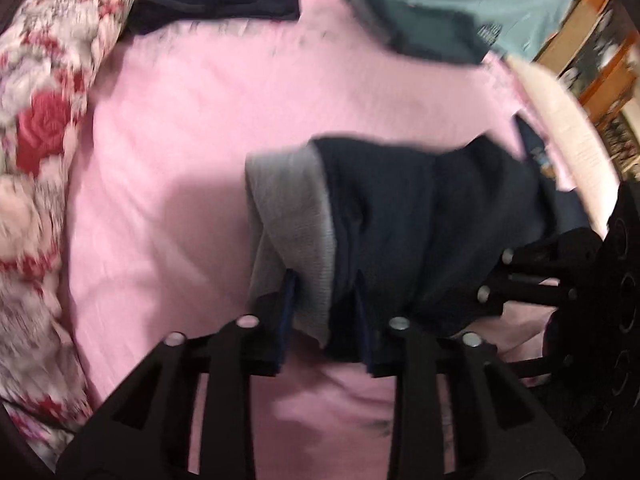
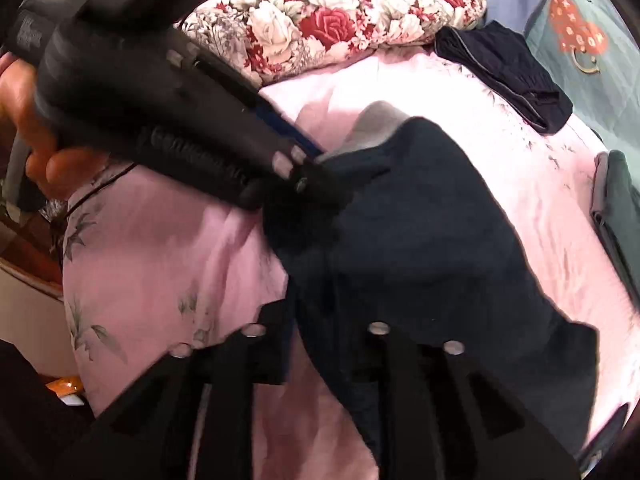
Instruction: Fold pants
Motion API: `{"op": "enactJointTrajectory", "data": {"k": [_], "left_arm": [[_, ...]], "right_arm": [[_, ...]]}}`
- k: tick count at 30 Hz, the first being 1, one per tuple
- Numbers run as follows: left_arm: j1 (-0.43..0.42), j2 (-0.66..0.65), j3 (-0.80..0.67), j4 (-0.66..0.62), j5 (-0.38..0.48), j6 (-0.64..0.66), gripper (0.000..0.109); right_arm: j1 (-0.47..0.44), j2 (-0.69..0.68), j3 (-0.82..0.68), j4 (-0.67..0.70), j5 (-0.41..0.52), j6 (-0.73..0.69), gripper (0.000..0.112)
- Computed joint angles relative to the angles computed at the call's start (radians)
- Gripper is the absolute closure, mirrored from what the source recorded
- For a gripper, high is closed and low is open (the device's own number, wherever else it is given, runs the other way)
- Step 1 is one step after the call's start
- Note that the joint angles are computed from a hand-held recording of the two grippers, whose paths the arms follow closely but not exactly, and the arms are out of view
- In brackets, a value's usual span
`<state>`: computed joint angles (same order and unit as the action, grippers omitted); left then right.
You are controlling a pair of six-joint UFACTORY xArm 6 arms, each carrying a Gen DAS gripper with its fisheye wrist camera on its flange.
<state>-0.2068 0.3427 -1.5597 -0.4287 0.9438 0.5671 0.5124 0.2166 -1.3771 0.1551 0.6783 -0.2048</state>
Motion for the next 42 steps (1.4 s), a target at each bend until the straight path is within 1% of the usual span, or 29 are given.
{"op": "enactJointTrajectory", "data": {"k": [1,2,4,5,7,9,11,13,15,17,18,19,20,22,24,25,26,27,28,29,30,31,32,35,37,39,40,41,42], "left_arm": [[-0.006,-0.016,0.020,0.041,-0.024,-0.027,0.050],[-0.009,-0.039,0.043,0.086,-0.055,-0.064,0.037],[-0.005,-0.099,0.092,0.142,-0.125,-0.123,0.029],[-0.006,-0.120,0.103,0.167,-0.150,-0.162,0.027],[-0.021,-0.155,0.110,0.214,-0.190,-0.252,0.027],[-0.065,-0.166,0.085,0.142,-0.186,-0.221,0.027],[-0.122,-0.146,0.037,0.038,-0.143,-0.149,0.027],[-0.204,-0.102,-0.021,-0.073,-0.094,-0.072,0.028],[-0.297,-0.023,-0.112,-0.142,-0.026,-0.053,0.031],[-0.364,0.054,-0.191,-0.205,0.034,-0.036,0.043],[-0.404,0.109,-0.248,-0.187,0.059,-0.066,0.048],[-0.429,0.145,-0.284,-0.164,0.069,-0.090,0.057],[-0.450,0.180,-0.322,-0.140,0.078,-0.118,0.062],[-0.484,0.241,-0.387,-0.067,0.100,-0.195,0.063],[-0.499,0.284,-0.441,-0.034,0.134,-0.246,0.063],[-0.503,0.297,-0.460,-0.028,0.149,-0.261,0.063],[-0.505,0.321,-0.494,-0.015,0.181,-0.287,0.063],[-0.511,0.338,-0.520,0.000,0.188,-0.312,0.063],[-0.513,0.336,-0.512,0.002,0.175,-0.323,0.064],[-0.513,0.339,-0.517,0.003,0.172,-0.336,0.069],[-0.513,0.343,-0.526,0.016,0.177,-0.353,0.077],[-0.512,0.347,-0.538,0.018,0.189,-0.358,0.092],[-0.512,0.361,-0.565,0.016,0.204,-0.364,0.095],[-0.537,0.304,-0.508,0.060,0.143,-0.333,0.097],[-0.555,0.210,-0.392,0.058,0.084,-0.269,0.098],[-0.569,0.148,-0.315,0.062,0.062,-0.228,0.098],[-0.578,0.119,-0.280,0.077,0.056,-0.211,0.098],[-0.588,0.084,-0.233,0.093,0.047,-0.184,0.098],[-0.592,0.070,-0.214,0.098,0.050,-0.171,0.098]], "right_arm": [[-0.003,-0.014,0.000,-0.006,0.017,0.013,0.077],[-0.013,-0.049,0.014,-0.007,0.023,0.036,0.074],[-0.050,-0.147,0.102,0.022,-0.039,0.063,0.064],[-0.085,-0.208,0.154,0.002,-0.057,0.123,0.060],[-0.165,-0.297,0.221,-0.060,-0.034,0.265,0.060],[-0.288,-0.382,0.280,-0.157,0.017,0.438,0.060],[-0.418,-0.423,0.301,-0.259,0.082,0.550,0.060],[-0.539,-0.415,0.288,-0.300,0.111,0.579,0.060],[-0.663,-0.356,0.232,-0.244,0.108,0.491,0.060],[-0.722,-0.267,0.142,-0.241,0.133,0.388,0.060],[-0.741,-0.216,0.089,-0.204,0.163,0.298,0.060],[-0.762,-0.168,0.036,-0.160,0.203,0.201,0.060],[-0.775,-0.109,-0.024,-0.157,0.243,0.135,0.060],[-0.793,-0.005,-0.135,-0.141,0.331,0.018,0.060],[-0.799,0.062,-0.207,-0.118,0.379,-0.068,0.062],[-0.799,0.105,-0.249,-0.121,0.405,-0.110,0.065],[-0.796,0.140,-0.285,-0.125,0.427,-0.130,0.077],[-0.798,0.159,-0.304,-0.113,0.452,-0.162,0.095],[-0.802,0.163,-0.309,-0.083,0.474,-0.198,0.097],[-0.803,0.149,-0.292,-0.077,0.461,-0.224,0.106],[-0.806,0.116,-0.258,-0.060,0.436,-0.269,0.106],[-0.816,0.069,-0.213,-0.024,0.401,-0.302,0.107],[-0.829,0.031,-0.183,0.017,0.386,-0.329,0.107],[-0.908,-0.178,-0.040,0.197,0.362,-0.492,0.107],[-0.966,-0.277,0.014,0.270,0.390,-0.585,0.107],[-1.059,-0.421,0.104,0.332,0.472,-0.700,0.107],[-1.089,-0.455,0.122,0.344,0.510,-0.733,0.107],[-1.141,-0.527,0.181,0.338,0.565,-0.785,0.107],[-1.157,-0.577,0.228,0.320,0.588,-0.797,0.107]]}}
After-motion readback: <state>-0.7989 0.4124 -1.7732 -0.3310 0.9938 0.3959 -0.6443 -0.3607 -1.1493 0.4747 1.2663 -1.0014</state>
